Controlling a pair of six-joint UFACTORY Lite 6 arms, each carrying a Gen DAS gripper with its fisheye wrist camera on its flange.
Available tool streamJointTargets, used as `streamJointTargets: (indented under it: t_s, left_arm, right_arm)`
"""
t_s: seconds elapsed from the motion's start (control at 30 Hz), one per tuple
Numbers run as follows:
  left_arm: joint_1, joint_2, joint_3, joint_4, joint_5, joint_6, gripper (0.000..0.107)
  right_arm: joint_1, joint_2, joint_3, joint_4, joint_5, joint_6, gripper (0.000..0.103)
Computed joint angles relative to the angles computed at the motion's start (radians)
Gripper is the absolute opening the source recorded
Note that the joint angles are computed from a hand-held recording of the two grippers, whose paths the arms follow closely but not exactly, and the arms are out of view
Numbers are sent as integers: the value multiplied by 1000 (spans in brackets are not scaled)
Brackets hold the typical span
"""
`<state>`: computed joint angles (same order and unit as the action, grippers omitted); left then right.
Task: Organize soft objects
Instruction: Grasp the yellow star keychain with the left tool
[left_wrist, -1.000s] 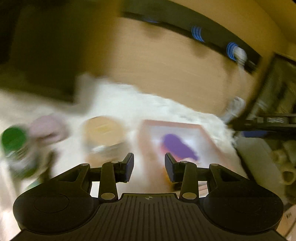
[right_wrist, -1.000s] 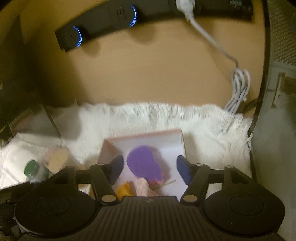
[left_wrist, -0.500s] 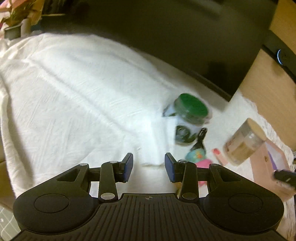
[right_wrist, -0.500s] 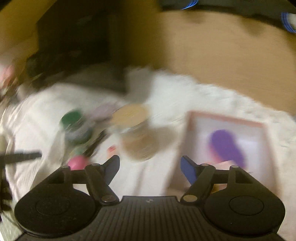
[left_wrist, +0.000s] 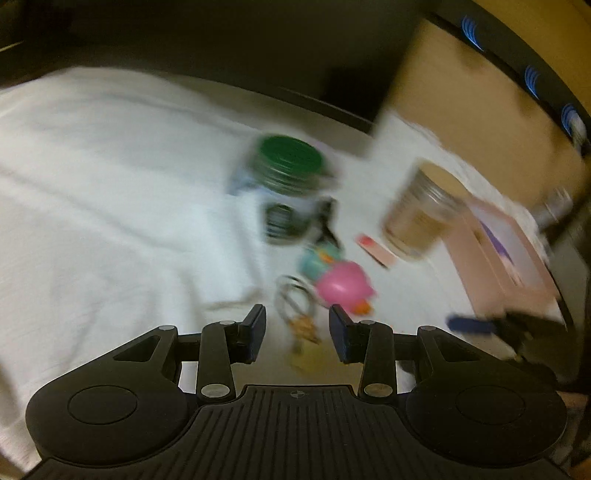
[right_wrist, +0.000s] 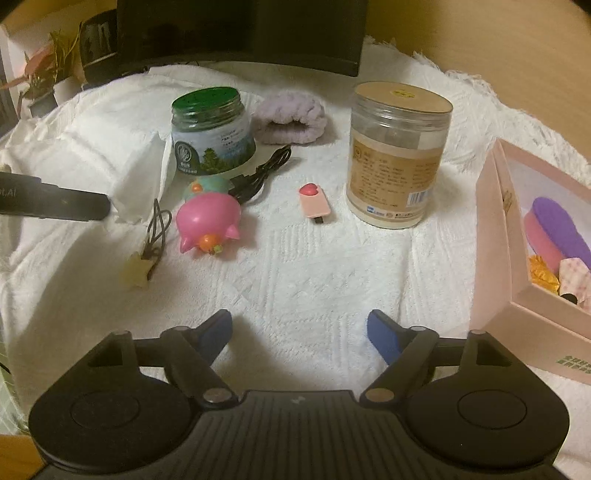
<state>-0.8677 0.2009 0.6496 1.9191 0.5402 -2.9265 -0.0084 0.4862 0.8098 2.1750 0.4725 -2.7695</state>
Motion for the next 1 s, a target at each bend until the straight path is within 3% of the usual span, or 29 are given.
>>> streamJointTargets:
  t_s: [0.1, 0.17, 0.3, 0.53, 0.7, 1.0]
  left_arm:
    - [9, 104, 90, -3, -36, 41, 43]
    - [15, 181, 167, -125, -62, 167, 43]
    - [1, 232, 217, -189, -41, 243, 43]
    - [14, 241, 235, -187, -64, 252, 43]
    - [-1, 226, 208, -194, -45, 228, 28]
    - [-4, 203, 168, -131, -49, 137, 27]
  right_arm:
    - [-2, -5, -24, 35, 11, -40, 89]
    - [-10, -4, -22, 6, 8, -23, 92]
    - [-37, 3, -30, -59, 19, -12, 103]
    - [-64, -7, -84, 20, 72, -77, 103]
    - [-64, -5, -77, 2, 69, -69, 103]
    - [-84, 4, -82, -11, 107, -92, 103]
